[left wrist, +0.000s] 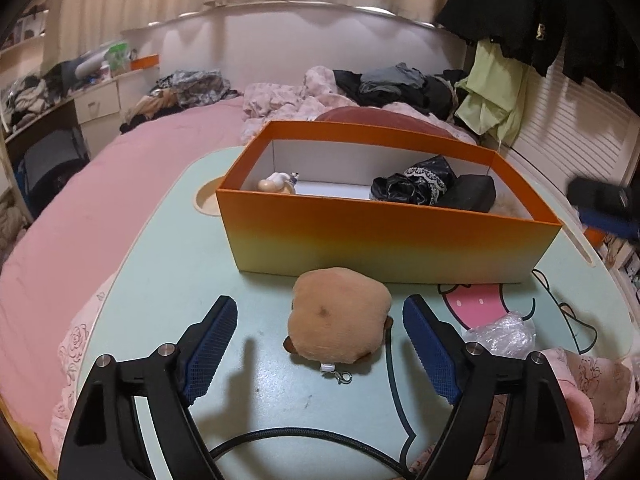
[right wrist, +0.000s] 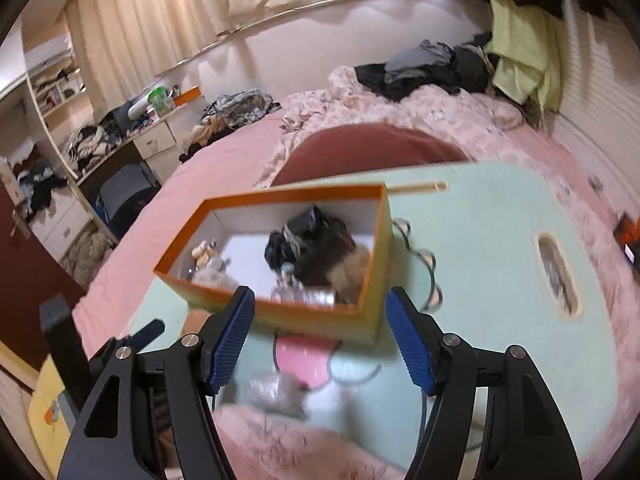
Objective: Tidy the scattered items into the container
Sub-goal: 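Lower the plush toy beside the box and open the left gripper, then reach into the box and grasp the black satin cloth with the right gripper, then lift the black cloth out and release it on the table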
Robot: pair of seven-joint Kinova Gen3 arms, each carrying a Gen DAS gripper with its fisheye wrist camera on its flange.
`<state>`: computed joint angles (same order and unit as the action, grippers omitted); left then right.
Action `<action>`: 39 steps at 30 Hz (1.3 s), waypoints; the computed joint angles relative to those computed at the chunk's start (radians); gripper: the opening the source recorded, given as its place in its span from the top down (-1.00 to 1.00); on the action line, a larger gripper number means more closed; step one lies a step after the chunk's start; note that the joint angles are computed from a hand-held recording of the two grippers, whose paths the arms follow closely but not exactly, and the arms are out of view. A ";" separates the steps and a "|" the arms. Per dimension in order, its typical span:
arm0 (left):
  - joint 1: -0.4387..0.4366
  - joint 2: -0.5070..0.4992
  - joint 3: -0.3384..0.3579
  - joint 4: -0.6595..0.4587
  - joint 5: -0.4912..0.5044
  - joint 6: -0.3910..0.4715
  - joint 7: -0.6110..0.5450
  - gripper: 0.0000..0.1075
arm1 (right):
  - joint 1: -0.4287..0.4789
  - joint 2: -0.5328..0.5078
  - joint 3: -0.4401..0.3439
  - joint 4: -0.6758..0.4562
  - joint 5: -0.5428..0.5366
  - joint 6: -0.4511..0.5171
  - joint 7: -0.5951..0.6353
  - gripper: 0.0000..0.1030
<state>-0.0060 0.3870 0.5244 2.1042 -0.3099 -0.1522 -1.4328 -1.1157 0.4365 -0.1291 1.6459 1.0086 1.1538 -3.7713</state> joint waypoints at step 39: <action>-0.072 0.019 0.055 0.014 -0.100 -0.030 0.112 -0.58 | 0.103 0.173 0.272 -0.327 -0.386 -0.149 0.631 0.12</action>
<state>-0.0777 0.4055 0.5790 2.1179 -0.4101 -0.1821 -1.3206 -1.0126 0.6098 0.1426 1.3191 0.6228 1.0045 -3.1399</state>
